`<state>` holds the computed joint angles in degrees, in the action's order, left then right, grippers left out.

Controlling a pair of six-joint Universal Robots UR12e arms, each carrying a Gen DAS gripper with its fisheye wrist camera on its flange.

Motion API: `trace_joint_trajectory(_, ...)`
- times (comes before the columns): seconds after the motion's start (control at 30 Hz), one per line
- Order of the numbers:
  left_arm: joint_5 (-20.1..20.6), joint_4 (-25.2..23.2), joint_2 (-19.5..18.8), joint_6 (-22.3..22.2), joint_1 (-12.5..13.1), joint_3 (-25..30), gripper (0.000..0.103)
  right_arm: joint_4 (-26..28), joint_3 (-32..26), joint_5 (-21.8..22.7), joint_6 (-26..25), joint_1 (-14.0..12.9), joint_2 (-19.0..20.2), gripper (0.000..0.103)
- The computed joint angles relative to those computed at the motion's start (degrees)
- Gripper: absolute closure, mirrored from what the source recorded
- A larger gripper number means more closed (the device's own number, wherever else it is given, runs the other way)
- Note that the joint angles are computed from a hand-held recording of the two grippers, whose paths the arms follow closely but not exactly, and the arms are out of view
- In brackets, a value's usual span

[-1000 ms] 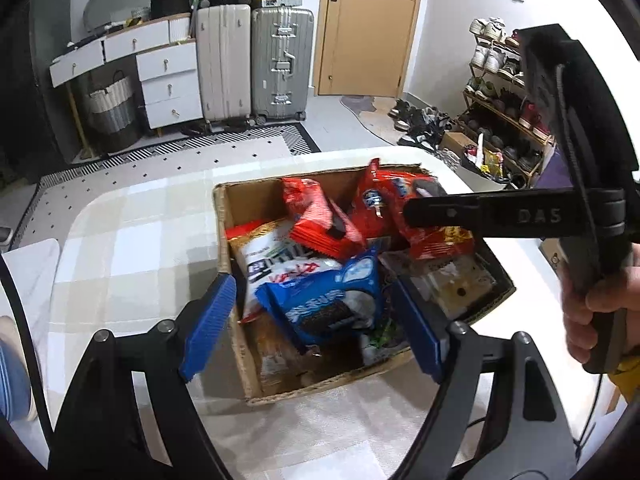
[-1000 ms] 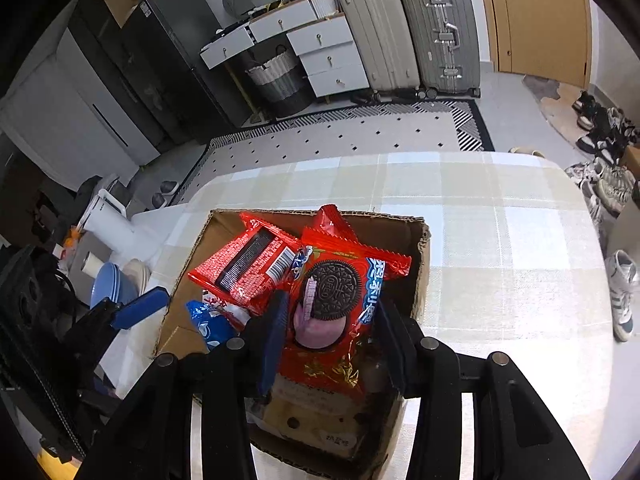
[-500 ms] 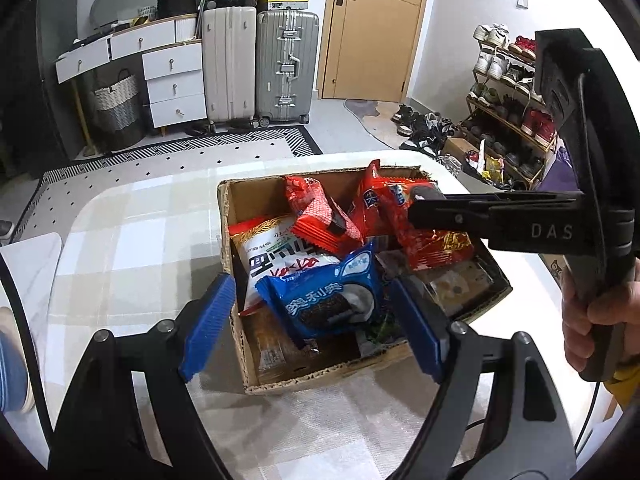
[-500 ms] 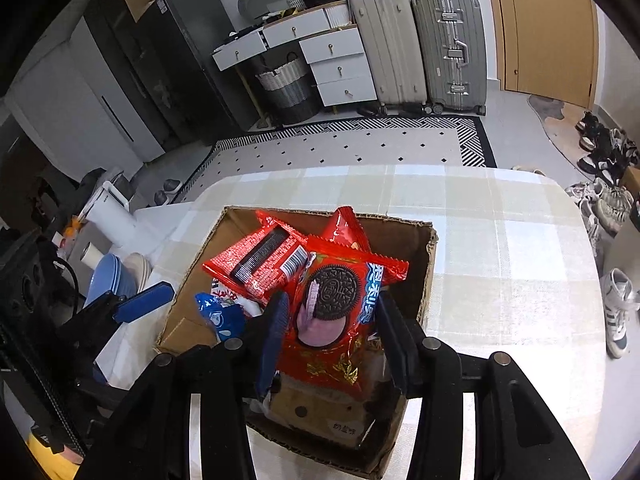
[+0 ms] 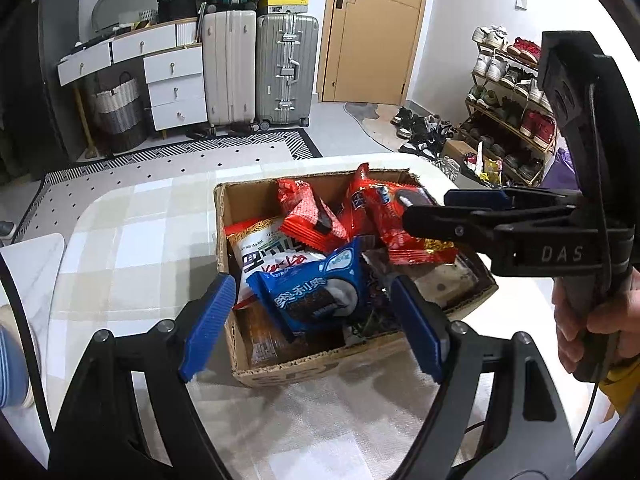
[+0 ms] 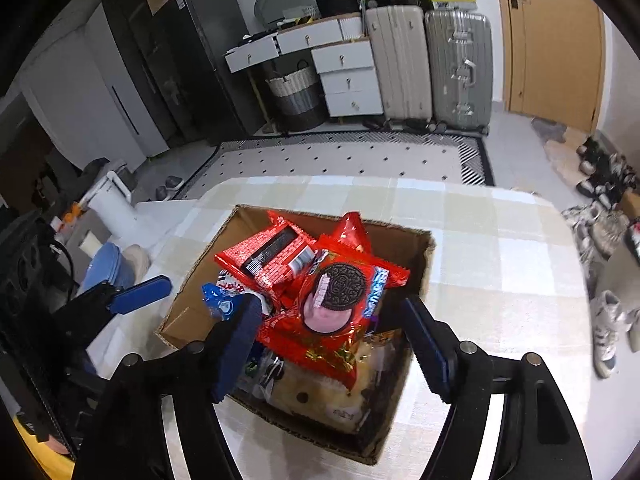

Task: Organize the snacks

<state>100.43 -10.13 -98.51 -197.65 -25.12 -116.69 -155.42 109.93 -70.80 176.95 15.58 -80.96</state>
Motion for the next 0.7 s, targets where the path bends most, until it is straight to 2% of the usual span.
trace_joint_trajectory(0.1,0.91,0.12,0.72,-0.26,-0.55,-0.35,0.024,-3.21,1.3,-2.35,0.15,0.33,-1.34,0.029)
trace_joint_trajectory(0.23,1.76,0.19,2.08,-1.19,-1.39,-0.87,0.023,-8.7,3.92,-1.04,0.94,-0.04,-3.95,0.028)
trace_joint_trajectory(0.43,6.92,0.29,4.68,-2.95,-4.38,-1.78,0.02,-15.69,8.57,-4.32,-0.13,1.27,-9.52,0.018)
trace_joint_trajectory(0.53,10.33,0.35,6.79,-4.58,-6.5,-2.53,0.015,-17.03,10.54,-4.69,0.23,1.57,-12.44,0.013)
trace_joint_trajectory(0.6,11.12,0.31,8.36,-5.48,-7.46,-3.09,0.014,-17.23,11.58,-5.58,1.21,1.91,-14.41,0.01)
trace_joint_trajectory(0.67,11.78,-0.27,10.08,-5.93,-8.44,-3.61,0.002,-18.33,13.22,-4.91,2.73,1.78,-16.73,0.009)
trace_joint_trajectory(0.7,11.81,-0.09,10.9,-6.07,-8.91,-4.04,0.001,-19.09,14.2,-4.61,4.15,1.59,-18.07,0.005)
